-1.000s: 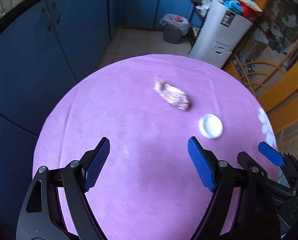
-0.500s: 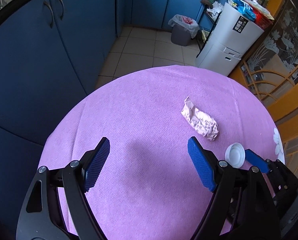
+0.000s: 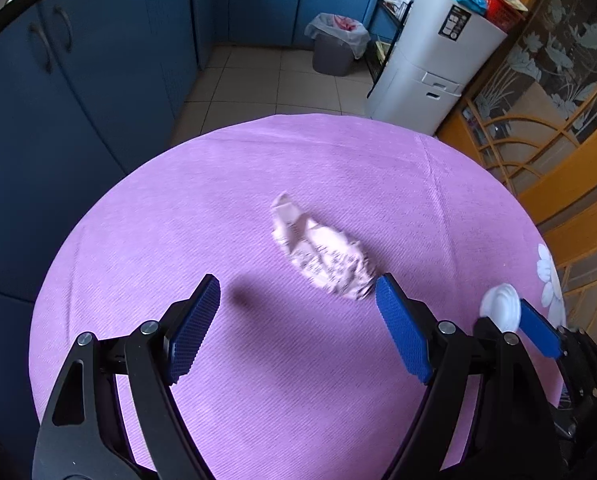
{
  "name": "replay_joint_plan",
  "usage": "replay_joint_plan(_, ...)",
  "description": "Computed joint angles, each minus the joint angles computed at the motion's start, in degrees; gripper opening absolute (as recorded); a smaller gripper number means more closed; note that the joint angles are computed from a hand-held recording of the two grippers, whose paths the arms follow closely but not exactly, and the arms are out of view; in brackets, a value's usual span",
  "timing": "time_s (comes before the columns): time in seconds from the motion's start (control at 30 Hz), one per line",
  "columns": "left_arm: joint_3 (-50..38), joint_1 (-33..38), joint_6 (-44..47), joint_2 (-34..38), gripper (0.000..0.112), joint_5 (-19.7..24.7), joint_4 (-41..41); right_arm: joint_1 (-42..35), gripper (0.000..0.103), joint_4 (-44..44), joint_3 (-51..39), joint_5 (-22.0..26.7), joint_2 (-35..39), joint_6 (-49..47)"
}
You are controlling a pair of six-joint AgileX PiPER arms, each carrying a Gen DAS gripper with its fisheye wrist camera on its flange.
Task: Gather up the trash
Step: 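Grasp the white bottle cap with the right gripper while the left grasps the pink crumpled paper, then carry the cap and paper over the bin and open both grippers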
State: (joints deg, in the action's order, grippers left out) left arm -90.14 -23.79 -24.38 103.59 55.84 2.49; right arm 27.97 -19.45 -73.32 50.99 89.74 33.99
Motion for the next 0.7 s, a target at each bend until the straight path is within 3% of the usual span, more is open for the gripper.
replay_joint_plan(0.2,-3.58,-2.19,-3.91,3.48,0.077,0.92,4.58,-1.53,0.039,0.83,0.99,-0.65,-0.97,-1.08)
replay_joint_plan(0.3,-3.99,-2.8,-5.19,3.66,0.061,1.13,6.53,-2.0,0.039,1.33,1.05,-0.97,-1.09,-1.47)
replay_joint_plan(0.37,-3.71,-2.97,-6.02,3.4,0.039,1.13,7.57,-2.29,0.039,1.74,0.98,-1.09,-1.07,-1.77)
replay_joint_plan(0.47,-2.93,-1.81,-4.38,2.61,0.025,0.68,5.12,-2.54,0.039,2.14,1.28,-1.23,-1.57,-1.94)
replay_joint_plan(0.7,0.08,-2.47,-5.18,-0.72,0.022,0.27,4.65,-2.44,0.039,1.75,2.35,-0.89,-4.3,-1.76)
